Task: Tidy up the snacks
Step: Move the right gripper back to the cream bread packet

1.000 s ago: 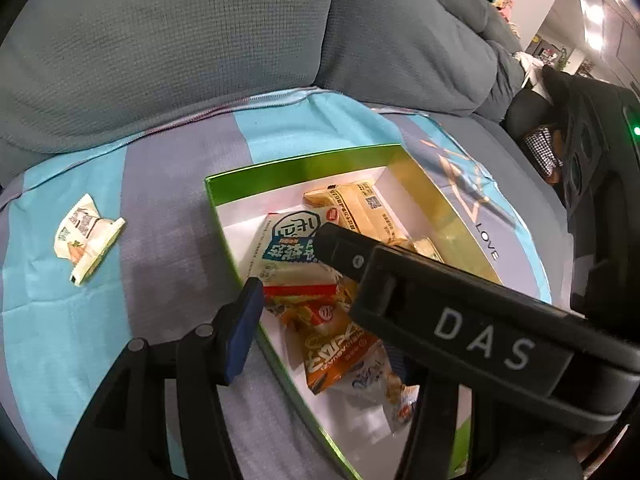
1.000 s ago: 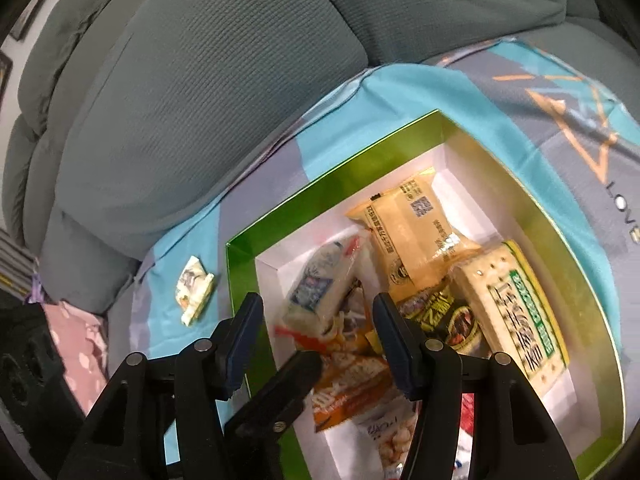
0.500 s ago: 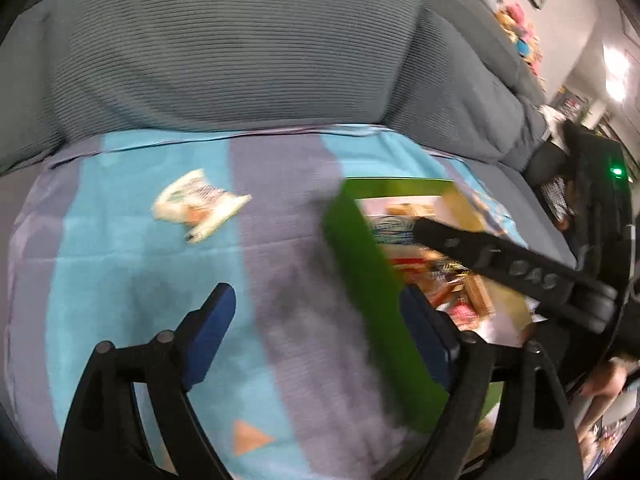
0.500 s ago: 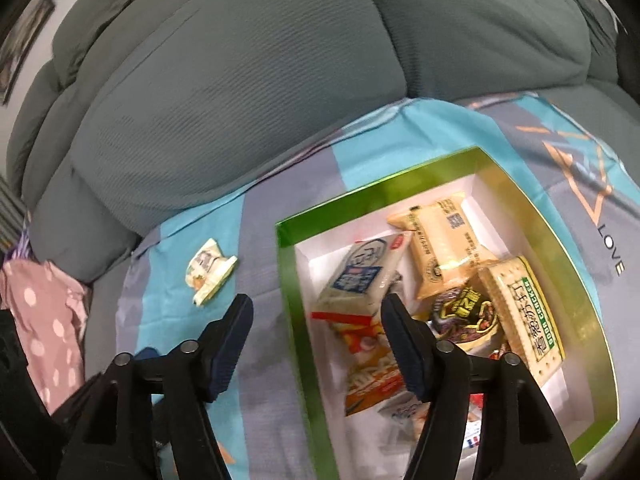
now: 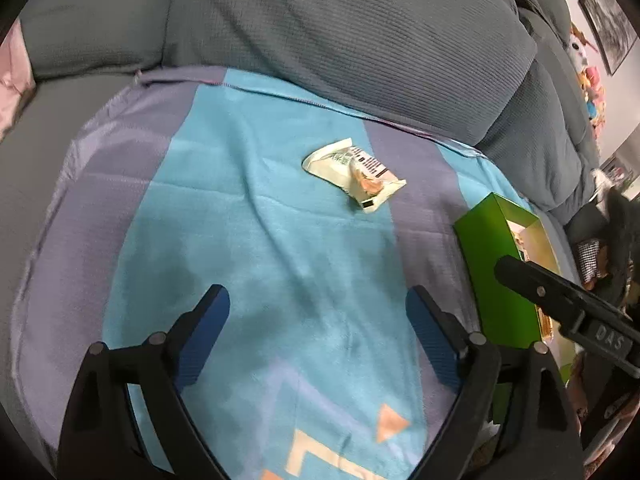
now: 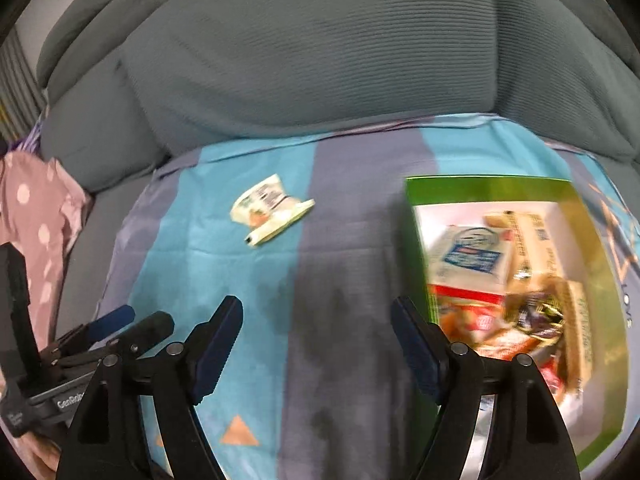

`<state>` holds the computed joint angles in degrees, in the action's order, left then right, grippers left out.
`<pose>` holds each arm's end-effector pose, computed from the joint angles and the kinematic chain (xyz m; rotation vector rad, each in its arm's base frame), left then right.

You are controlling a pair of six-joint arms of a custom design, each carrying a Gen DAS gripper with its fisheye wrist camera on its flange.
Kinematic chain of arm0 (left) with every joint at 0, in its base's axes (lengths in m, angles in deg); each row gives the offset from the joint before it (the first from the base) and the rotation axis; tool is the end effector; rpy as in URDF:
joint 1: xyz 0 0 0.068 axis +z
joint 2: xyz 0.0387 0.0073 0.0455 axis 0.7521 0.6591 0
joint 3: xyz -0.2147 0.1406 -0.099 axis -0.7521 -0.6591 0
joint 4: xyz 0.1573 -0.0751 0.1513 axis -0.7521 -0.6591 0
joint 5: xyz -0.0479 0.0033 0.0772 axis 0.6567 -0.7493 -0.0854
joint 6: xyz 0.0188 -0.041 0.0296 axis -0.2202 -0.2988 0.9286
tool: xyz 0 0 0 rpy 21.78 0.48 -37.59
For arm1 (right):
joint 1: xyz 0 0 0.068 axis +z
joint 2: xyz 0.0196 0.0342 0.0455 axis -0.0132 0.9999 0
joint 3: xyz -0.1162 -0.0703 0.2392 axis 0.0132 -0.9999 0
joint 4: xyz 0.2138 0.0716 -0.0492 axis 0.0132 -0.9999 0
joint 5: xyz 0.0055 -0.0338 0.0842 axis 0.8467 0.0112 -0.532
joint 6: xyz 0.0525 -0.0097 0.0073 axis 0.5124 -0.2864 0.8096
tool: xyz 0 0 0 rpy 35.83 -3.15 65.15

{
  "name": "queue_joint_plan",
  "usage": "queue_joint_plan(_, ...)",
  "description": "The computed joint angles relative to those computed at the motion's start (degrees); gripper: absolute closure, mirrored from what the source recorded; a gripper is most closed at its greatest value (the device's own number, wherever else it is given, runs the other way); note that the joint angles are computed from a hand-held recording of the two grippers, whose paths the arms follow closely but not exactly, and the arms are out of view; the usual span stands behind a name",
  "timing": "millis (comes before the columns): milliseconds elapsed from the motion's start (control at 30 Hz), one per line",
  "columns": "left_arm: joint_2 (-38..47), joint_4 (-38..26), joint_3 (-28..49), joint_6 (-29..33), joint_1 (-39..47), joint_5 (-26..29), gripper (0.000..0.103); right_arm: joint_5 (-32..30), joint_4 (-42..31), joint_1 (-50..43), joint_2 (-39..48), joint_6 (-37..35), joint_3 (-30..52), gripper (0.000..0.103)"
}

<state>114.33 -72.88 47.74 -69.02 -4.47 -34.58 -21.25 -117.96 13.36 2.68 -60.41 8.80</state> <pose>0.1846 -0.2333 0.2044 -0.1800 2.5511 -0.5031 0.1908 0.0508 0.2434 -0.1221 2.5263 0.2621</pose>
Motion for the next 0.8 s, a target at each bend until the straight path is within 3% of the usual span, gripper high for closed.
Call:
queue_joint_plan(133, -0.12, 0.9, -1.65, -1.89, 2.47, 2.15, 0.013, 5.64, 0.03, 5.67, 7.85, 1.63, 5.19, 0.026)
queue_joint_plan(367, 1.21, -5.56, 0.97, -4.68, 3.77, -4.0, 0.013, 2.65, -3.85, 6.27, 27.15, 0.2, 21.12, 0.026)
queue_joint_plan(533, -0.53, -4.69, -1.13, -4.85, 6.12, -2.32, 0.013, 7.23, -5.48, 8.78, 40.99, 0.64, 33.93, 0.026)
queue_joint_plan(667, -1.38, -3.12, -2.77, -5.14, 7.91, -0.2, 0.013, 5.66, -2.0, 8.99, 45.5, -2.44, 37.23, 0.026)
queue_joint_plan(800, -1.25, -4.42, -1.72, -4.91, 7.55, -0.9, 0.013, 3.25, -3.61, 8.82, 49.67, -4.4, 40.61, 0.026)
